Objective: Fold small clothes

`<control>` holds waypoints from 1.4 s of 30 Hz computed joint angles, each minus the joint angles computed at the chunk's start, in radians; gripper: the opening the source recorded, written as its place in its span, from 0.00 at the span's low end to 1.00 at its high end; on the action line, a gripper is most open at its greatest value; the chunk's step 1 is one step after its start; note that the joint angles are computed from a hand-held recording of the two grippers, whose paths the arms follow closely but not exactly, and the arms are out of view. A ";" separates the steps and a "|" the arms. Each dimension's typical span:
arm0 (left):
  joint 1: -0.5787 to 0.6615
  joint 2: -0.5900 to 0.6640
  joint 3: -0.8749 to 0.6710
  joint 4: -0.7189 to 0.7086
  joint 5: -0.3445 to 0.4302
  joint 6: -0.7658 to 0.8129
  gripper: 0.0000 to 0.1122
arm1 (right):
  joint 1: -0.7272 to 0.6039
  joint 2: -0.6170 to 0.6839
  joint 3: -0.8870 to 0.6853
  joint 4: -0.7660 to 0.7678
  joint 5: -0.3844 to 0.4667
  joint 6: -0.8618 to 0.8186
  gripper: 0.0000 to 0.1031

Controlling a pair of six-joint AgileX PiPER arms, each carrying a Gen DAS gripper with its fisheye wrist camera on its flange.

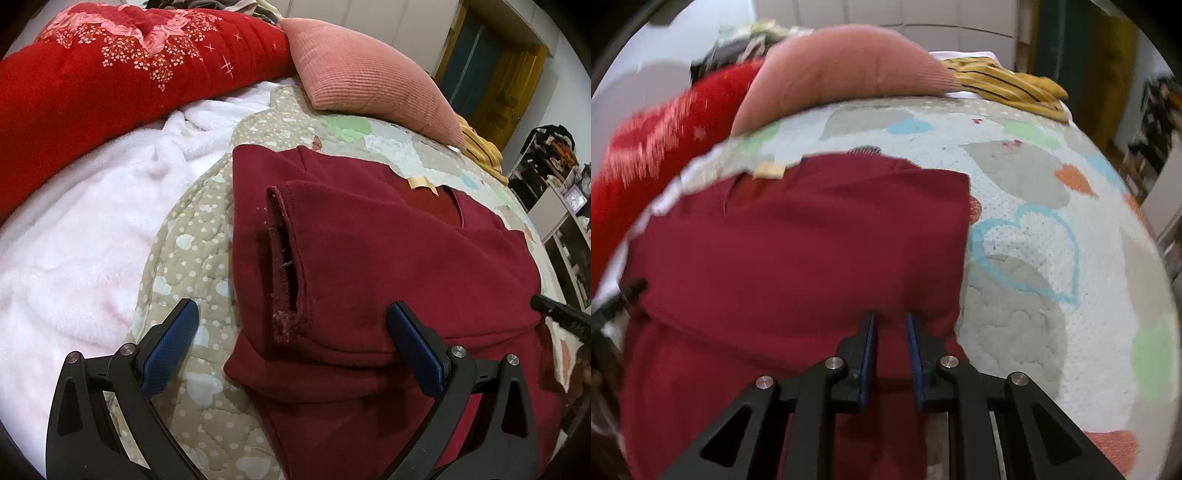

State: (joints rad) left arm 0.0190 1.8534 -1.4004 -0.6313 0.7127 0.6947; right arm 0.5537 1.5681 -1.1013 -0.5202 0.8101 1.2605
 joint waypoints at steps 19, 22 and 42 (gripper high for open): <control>-0.016 -0.019 0.028 0.032 -0.038 -0.022 0.91 | 0.102 -0.066 0.022 -0.089 0.155 0.211 0.46; -0.017 -0.024 0.033 0.035 -0.043 -0.022 0.91 | 0.158 -0.098 0.027 -0.110 0.197 0.257 0.47; 0.017 -0.158 0.168 -0.029 -0.043 0.068 0.91 | 0.381 -0.120 0.016 -0.112 0.293 0.361 0.49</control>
